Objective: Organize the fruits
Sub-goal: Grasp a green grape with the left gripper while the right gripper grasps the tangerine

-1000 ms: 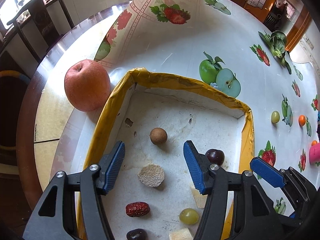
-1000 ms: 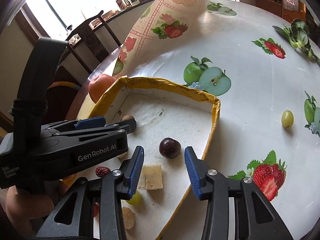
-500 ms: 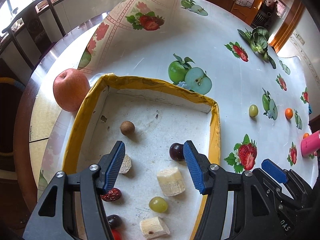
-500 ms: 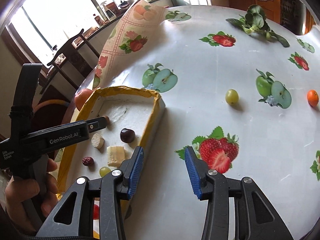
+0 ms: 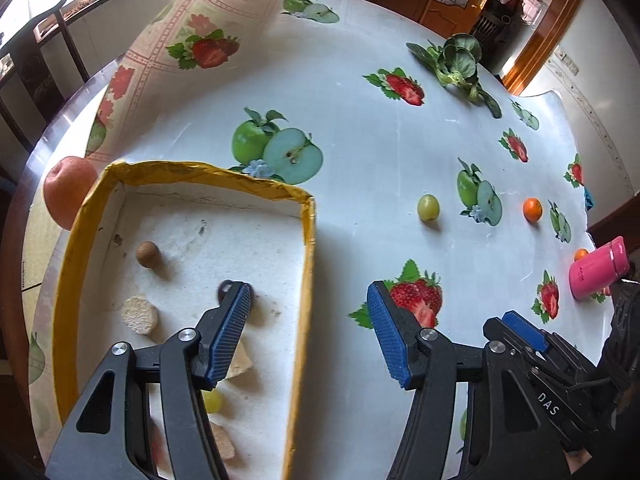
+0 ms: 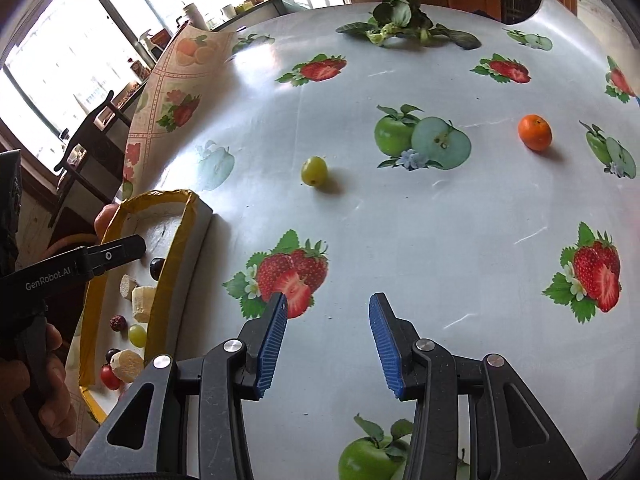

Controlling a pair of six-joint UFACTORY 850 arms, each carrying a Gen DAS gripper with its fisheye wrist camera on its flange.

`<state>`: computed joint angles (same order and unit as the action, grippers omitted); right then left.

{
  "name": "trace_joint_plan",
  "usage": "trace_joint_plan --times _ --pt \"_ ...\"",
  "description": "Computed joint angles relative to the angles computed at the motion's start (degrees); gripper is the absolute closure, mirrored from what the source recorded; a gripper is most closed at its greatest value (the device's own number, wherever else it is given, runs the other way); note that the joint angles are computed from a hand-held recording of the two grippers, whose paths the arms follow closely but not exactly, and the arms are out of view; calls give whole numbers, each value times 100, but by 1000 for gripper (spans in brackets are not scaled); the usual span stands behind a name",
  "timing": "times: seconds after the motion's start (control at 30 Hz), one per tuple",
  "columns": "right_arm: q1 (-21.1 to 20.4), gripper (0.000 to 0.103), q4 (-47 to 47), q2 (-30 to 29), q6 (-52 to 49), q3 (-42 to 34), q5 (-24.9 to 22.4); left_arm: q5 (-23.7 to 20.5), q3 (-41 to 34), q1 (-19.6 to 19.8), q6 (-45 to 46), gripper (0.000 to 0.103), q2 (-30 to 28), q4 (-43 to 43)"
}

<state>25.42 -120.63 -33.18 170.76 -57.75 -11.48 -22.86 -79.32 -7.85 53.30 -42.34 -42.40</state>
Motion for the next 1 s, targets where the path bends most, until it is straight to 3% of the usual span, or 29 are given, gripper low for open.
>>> trace_joint_plan --times 0.1,0.2,0.33,0.5,0.6,0.7,0.77,0.9,0.97,1.0 --pt "-148 59 -151 63 188 166 -98 -19 7 -218 90 43 -12 -106" --pt "-333 59 239 100 -251 269 -191 3 -50 -409 231 43 -85 -297" --pt "-704 59 338 173 -302 417 -332 -184 -357 -612 -232 43 -367 -22" --pt "-1189 49 405 155 -393 405 -474 -314 -833 -804 -851 43 -747 314" --pt "-1341 47 843 51 -1092 241 -577 -443 -1169 -881 -1131 43 -990 419" --pt "-1465 43 601 -75 -1153 88 -572 -442 -1471 -967 -1604 43 -1223 783" --pt "-1498 43 1136 -195 -1827 -64 -615 -482 -1638 -996 -1771 43 -1357 913" --pt "-1652 43 1468 -419 -2201 -262 -549 -134 -1645 -1083 -1764 44 -1401 1045" --pt "-1676 45 1409 -492 -2180 -281 -641 -86 -1663 -1093 -1691 61 -1408 1032" --pt "-1667 50 1379 -493 -2181 -269 -717 -143 -1698 -1074 -1555 77 -1426 946"
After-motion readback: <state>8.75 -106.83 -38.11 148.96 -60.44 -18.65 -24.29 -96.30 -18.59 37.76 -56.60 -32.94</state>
